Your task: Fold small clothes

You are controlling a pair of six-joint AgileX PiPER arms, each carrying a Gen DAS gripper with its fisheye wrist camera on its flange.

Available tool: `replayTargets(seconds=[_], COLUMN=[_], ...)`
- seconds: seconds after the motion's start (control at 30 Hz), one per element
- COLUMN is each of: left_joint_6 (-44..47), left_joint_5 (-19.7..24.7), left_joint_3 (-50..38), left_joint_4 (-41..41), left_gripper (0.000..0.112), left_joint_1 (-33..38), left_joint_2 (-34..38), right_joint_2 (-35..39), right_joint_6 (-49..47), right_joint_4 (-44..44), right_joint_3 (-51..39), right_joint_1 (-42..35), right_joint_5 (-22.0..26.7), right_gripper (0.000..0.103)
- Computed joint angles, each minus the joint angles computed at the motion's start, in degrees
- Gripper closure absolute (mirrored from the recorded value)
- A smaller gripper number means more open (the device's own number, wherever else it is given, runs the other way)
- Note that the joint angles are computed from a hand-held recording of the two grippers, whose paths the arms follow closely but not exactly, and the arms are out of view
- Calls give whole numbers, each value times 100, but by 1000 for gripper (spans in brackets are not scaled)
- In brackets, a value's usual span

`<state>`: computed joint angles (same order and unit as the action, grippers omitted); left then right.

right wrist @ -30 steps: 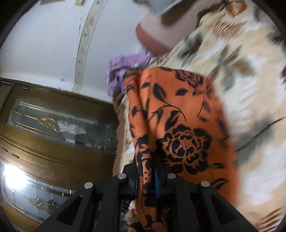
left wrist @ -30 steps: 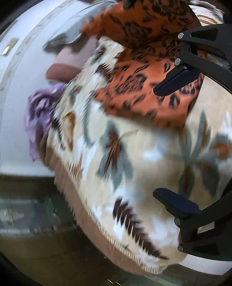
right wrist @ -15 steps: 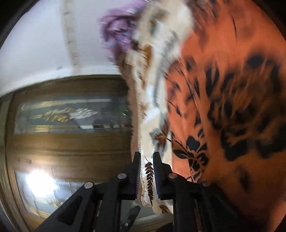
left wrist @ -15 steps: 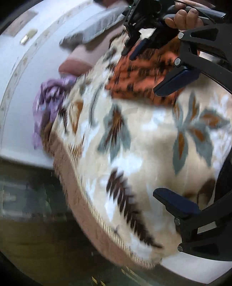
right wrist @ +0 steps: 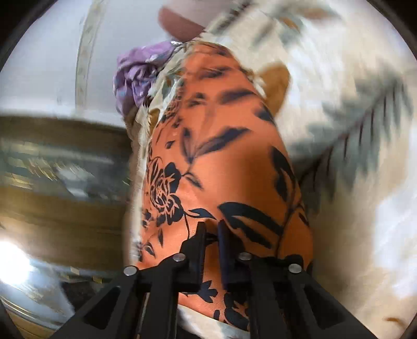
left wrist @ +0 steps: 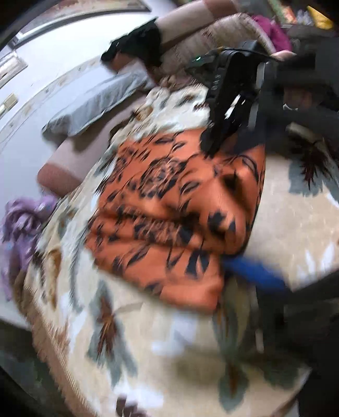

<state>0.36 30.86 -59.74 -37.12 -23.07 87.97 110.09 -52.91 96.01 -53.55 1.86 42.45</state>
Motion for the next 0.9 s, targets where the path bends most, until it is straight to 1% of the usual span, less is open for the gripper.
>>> replayTargets(seconds=[0.03,0.07,0.1,0.13,0.17,0.2,0.23,0.27,0.3,0.33,0.37,0.4,0.43,0.5,0.53,0.57,0.6,0.63,0.67,0.73,0.77,0.83,0.87,0.9], left_joint_6=[262,295,206,288,598,855,1000,1124,1237,1383,1730,2076,2377,2459,2533,2665,2680,2667,2770,2880,2737,2479,2364,2332], left_joint_5=[-27,-23,1,-29,-104,-202,-257,-311,-418,-429,-470,-484,-468,-469,-479,-496,-544,-610,-624,-645,-717,-837,-794,-699], left_joint_3=[-5,-67,-128,-100,-26,55,95,94,116,111,147,167,186,87,81,72,67,63,76,91,50,-81,-178,-233], left_joint_4=[-201,-173,-100,-255,-637,-947,-1103,-1222,-1305,-1406,-1694,-1999,-2245,-2188,-2233,-2335,-2314,-2247,-2315,-2390,-2154,-1664,-1417,-1352], left_gripper=[73,73,74,74,74,70,56,50,47,48,48,58,76,83,87,89,91,93,93,95,95,96,97,97], left_joint_1=[21,22,19,40,82,107,121,114,79,95,97,118,140,139,135,131,110,83,90,132,125,93,152,247], left_joint_2=[88,166,209,178,142,93,68,95,119,143,179,225,268,417,447,488,501,495,465,334,177,-35,-128,-156], right_joint_2=[-39,-95,-118,-184,-252,-267,-222,-146,-70,49,212,439,723,1173,1555,1995,2206,2188,2117,1967,1746,1485,1340,1216], right_joint_6=[201,413,561,565,637,939,1374,1673,1994,2236,2506,2841,3172,3980,4292,4488,4492,4270,4166,4153,3919,3351,3141,2955], right_joint_4=[-332,-708,-855,-872,-995,-1347,-1768,-2103,-2435,-2683,-2929,-3187,-3442,-4156,-4492,-4598,-4476,-4182,-4115,-4280,-4111,-3492,-3259,-3031], right_joint_3=[-107,-261,-404,-480,-554,-812,-1173,-1477,-1782,-2057,-2354,-2705,-3103,-3810,-4233,-4600,-4737,-4645,-4598,-4517,-4227,-3817,-3616,-3438], right_joint_1=[-26,-85,-92,-145,-196,-194,-146,-73,-8,30,70,130,156,206,210,227,236,205,167,161,180,232,307,409], right_joint_5=[9,81,103,119,85,-5,-102,-309,-468,-546,-627,-698,-679,-515,-349,-115,-107,-198,-129,-53,-244,-505,-649,-831], right_gripper=[94,93,93,88,88,88,88,88,88,88,88,88,88,88,89,90,90,91,91,90,90,90,89,89])
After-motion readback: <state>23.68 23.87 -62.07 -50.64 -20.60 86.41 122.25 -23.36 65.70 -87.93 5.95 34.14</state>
